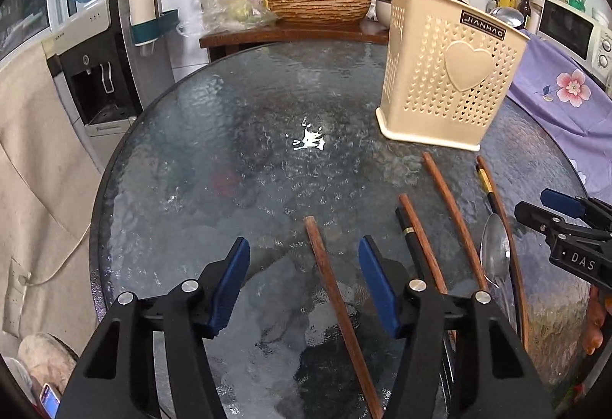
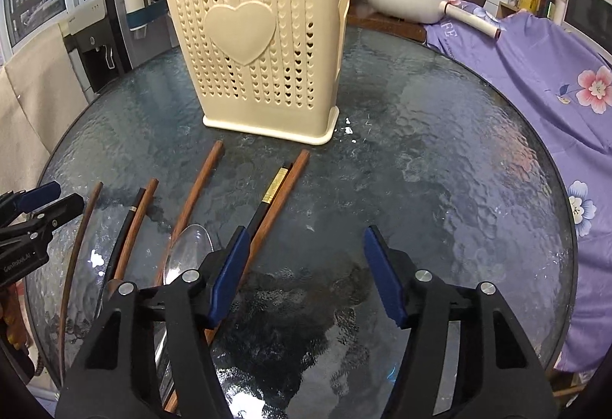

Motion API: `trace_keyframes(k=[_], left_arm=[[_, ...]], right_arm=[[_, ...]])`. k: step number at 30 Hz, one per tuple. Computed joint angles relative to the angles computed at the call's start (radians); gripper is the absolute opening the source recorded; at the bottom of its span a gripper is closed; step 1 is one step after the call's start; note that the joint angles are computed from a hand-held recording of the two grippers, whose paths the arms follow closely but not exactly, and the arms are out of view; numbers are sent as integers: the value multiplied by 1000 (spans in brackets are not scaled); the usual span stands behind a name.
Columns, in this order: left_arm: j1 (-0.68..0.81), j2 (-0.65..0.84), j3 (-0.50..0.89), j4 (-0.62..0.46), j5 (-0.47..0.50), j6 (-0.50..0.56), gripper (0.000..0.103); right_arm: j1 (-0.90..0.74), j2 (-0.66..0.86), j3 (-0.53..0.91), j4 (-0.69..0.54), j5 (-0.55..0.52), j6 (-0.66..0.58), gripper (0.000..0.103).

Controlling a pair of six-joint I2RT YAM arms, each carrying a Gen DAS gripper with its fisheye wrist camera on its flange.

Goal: Organize utensils
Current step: 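Move both grippers back to the remaining chopsticks on the table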

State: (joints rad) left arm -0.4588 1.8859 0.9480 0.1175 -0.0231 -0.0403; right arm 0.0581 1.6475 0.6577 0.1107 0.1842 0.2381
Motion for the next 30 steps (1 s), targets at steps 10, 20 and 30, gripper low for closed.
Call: trace_keyframes(k=[10,20,30], left_arm=[[-4,9,6,-7,1,-4,58],[-7,26,24,-17,1,-6,58],[-9,34,31,-21,1,-9,58]], right_arm=[[11,56,44,-21,6,2,58],[2,33,28,-29,22,-28,58],[-47,42,45,-50,-40,-17,54]])
